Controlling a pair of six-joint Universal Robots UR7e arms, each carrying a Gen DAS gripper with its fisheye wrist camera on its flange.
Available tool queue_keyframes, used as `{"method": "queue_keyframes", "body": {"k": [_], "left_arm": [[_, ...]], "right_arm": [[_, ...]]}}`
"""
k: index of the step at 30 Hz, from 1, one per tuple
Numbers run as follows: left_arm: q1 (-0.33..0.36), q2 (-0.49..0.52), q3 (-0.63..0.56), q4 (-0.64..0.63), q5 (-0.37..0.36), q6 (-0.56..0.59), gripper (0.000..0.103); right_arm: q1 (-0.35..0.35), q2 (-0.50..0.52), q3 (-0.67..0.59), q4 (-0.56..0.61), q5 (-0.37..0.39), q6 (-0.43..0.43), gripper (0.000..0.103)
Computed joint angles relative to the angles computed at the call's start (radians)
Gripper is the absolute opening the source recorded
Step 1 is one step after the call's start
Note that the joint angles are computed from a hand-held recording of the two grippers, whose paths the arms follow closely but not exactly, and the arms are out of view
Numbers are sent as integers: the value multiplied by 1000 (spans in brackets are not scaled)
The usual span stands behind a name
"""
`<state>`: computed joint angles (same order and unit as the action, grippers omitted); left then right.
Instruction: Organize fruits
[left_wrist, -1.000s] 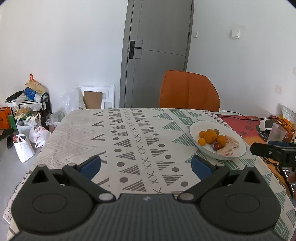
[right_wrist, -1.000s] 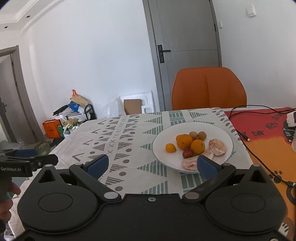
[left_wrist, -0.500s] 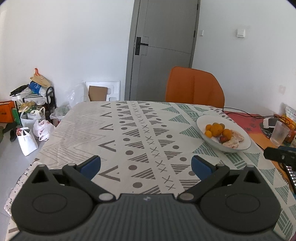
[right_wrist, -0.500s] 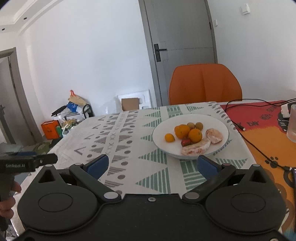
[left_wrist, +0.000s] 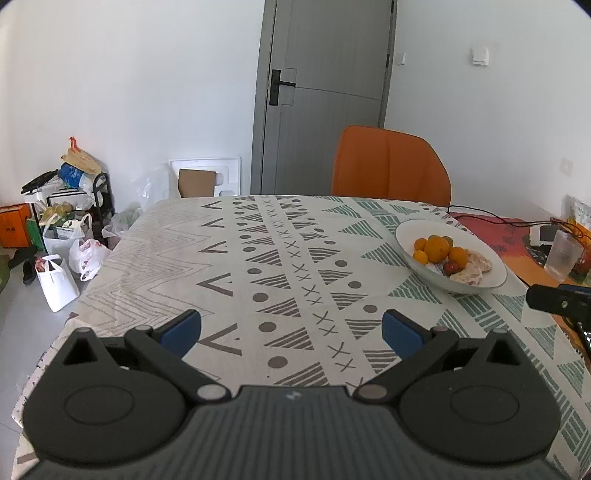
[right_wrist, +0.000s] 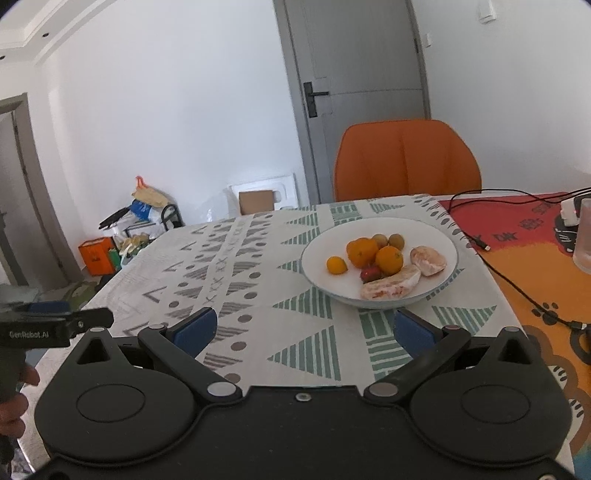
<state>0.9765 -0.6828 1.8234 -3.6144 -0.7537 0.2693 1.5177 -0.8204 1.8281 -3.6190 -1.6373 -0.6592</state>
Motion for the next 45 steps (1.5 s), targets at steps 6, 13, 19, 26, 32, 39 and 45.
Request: {"method": "queue_keyframes", "body": {"k": [6, 13, 19, 26, 32, 39, 45], "left_arm": [[3, -5, 0, 5, 1, -4, 103], [5, -7, -2, -5, 11, -6, 103], [6, -9, 0, -10, 10, 0, 103], [6, -11, 3, -9, 9, 0, 103], [5, -10, 3, -10, 12, 0, 103], [5, -13, 5, -12, 16, 0, 103], [5, -14, 4, -11, 17, -2, 103]], "right_arm": [[-1, 0, -2, -11, 1, 4, 103], [-2, 0, -4, -3, 3, -3, 103], [-3, 0, -1, -5, 7, -4, 103], [-2, 0, 0, -5, 6, -3, 103], [-3, 2, -2, -6, 6, 1, 103], [-4, 3, -3, -3, 3, -1, 103], [-4, 4, -3, -4, 2, 0, 103]]}}
